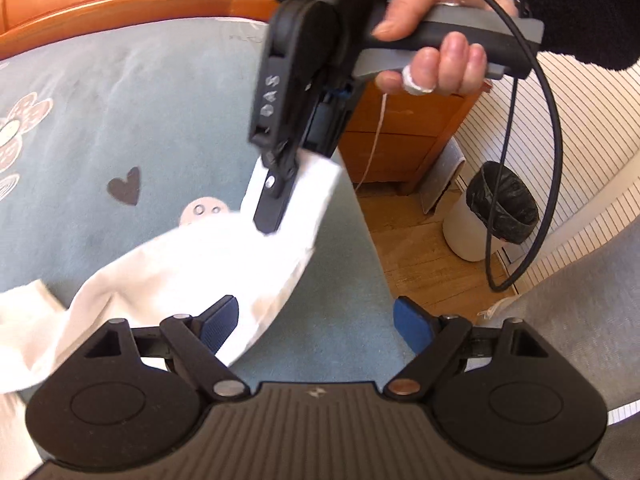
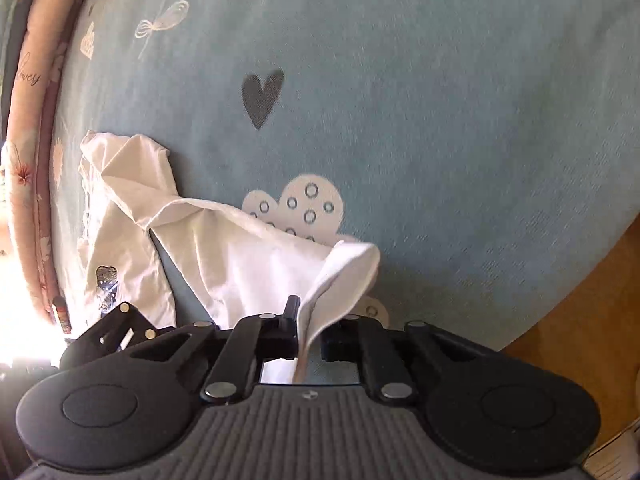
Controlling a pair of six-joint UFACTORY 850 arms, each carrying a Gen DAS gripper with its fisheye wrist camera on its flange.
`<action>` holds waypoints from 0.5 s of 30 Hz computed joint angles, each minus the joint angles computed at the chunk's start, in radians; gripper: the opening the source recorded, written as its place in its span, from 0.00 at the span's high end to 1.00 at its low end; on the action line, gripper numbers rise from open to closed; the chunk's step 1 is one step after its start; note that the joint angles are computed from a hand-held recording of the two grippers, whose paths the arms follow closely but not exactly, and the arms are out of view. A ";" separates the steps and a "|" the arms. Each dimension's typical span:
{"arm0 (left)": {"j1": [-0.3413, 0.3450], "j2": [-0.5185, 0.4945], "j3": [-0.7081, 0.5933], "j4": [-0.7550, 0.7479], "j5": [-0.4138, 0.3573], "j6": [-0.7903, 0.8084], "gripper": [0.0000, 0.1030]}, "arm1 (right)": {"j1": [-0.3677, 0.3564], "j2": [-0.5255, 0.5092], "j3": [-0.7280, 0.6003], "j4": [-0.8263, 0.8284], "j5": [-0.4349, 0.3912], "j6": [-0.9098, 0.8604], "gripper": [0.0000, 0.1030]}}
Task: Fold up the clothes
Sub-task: 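Pull the sleeve cuff straight across the bedspread with the right gripper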
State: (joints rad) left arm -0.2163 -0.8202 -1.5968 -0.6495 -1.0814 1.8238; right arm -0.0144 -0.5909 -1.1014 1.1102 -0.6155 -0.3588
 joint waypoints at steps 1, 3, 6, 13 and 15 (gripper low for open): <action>0.007 -0.004 -0.011 0.003 0.005 -0.033 0.18 | 0.006 0.015 -0.006 -0.050 0.039 0.009 0.91; 0.020 -0.034 -0.075 0.023 0.001 -0.116 0.18 | 0.020 0.039 -0.032 -0.152 0.112 -0.002 0.91; 0.028 -0.058 -0.111 0.029 0.015 -0.197 0.18 | 0.032 0.052 -0.094 -0.348 0.193 0.014 0.91; -0.002 -0.065 -0.103 0.065 0.240 -0.376 0.18 | 0.019 -0.013 -0.279 -0.723 0.247 0.116 0.92; 0.004 -0.086 -0.135 0.044 0.265 -0.454 0.18 | 0.016 -0.041 -0.332 -0.843 0.252 0.176 0.92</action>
